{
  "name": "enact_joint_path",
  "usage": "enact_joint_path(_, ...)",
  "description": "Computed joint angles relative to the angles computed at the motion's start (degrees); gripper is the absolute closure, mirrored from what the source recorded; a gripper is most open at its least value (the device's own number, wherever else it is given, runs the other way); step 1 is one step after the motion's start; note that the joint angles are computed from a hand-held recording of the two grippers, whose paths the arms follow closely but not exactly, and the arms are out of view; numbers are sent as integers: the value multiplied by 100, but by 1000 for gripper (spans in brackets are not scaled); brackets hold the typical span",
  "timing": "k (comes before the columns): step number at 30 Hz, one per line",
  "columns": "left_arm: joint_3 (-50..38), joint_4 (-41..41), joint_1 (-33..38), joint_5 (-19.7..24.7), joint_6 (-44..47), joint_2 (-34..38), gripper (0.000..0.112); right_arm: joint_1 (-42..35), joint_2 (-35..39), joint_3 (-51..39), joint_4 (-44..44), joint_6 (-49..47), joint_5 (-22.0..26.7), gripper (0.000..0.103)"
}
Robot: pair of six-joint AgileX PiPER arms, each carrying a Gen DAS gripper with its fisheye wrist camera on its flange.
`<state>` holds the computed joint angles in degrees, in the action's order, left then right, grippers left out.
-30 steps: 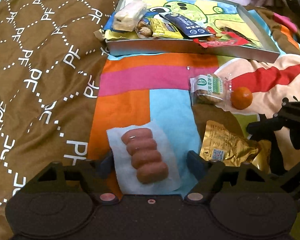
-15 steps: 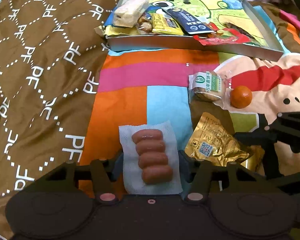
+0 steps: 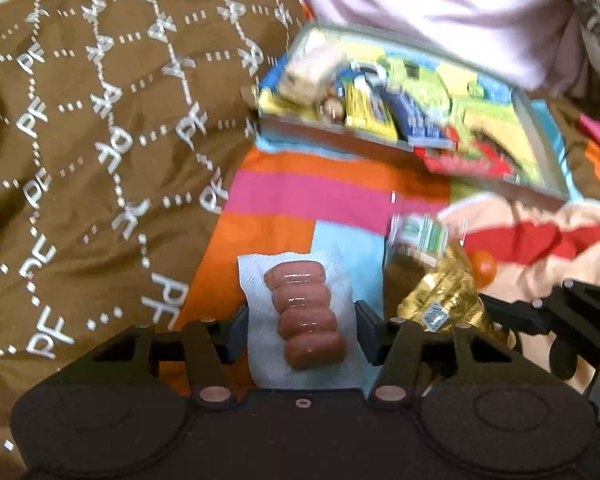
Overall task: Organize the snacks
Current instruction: 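Lower left tool onto the pink sausages while right tool holds the gold packet, then carry sausages and gold packet over the tray and lower both in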
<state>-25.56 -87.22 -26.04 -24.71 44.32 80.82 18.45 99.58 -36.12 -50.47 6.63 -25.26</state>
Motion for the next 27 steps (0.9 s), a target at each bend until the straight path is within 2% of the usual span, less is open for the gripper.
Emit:
enact_joint_path(2,8,159,-104,-244,-217,-96,57,-233,-25,-24,-229,370,-312,56)
enact_joint_path(4,-48,152,-183,-467,-236,-163,56,-578,-53,-146,-870,1302,-690,56)
enact_joint_path(6,-168,164,-190,-581,-206,-175,56,-853,-97,-183,-897,1664,-1077,56)
enact_joint_path(9,-466,286,-197,-745,-72,-34,56,-1089,-76,-181,-293,1589,-1483,55)
enact_joint_path(11,-699,430,-187,-787,-39,125,56,-1117,-58,-151,427,1176,-1632,55)
enact_joint_path(17,-1522,1338,44,-625,-716,792,56,-1094,409,-532,2261,511,-2220,55)
enact_joint_path(20,-2122,1501,201,-381,-709,1191,56,-1088,826,-1106,2704,736,-2222,55)
enact_joint_path(23,-2745,1634,338,-111,-544,1547,56,-1174,1187,-1732,2739,1370,-1928,55)
enact_joint_path(27,-3521,1537,456,153,-234,2065,55,-1311,1466,-2091,2680,1451,-1786,55)
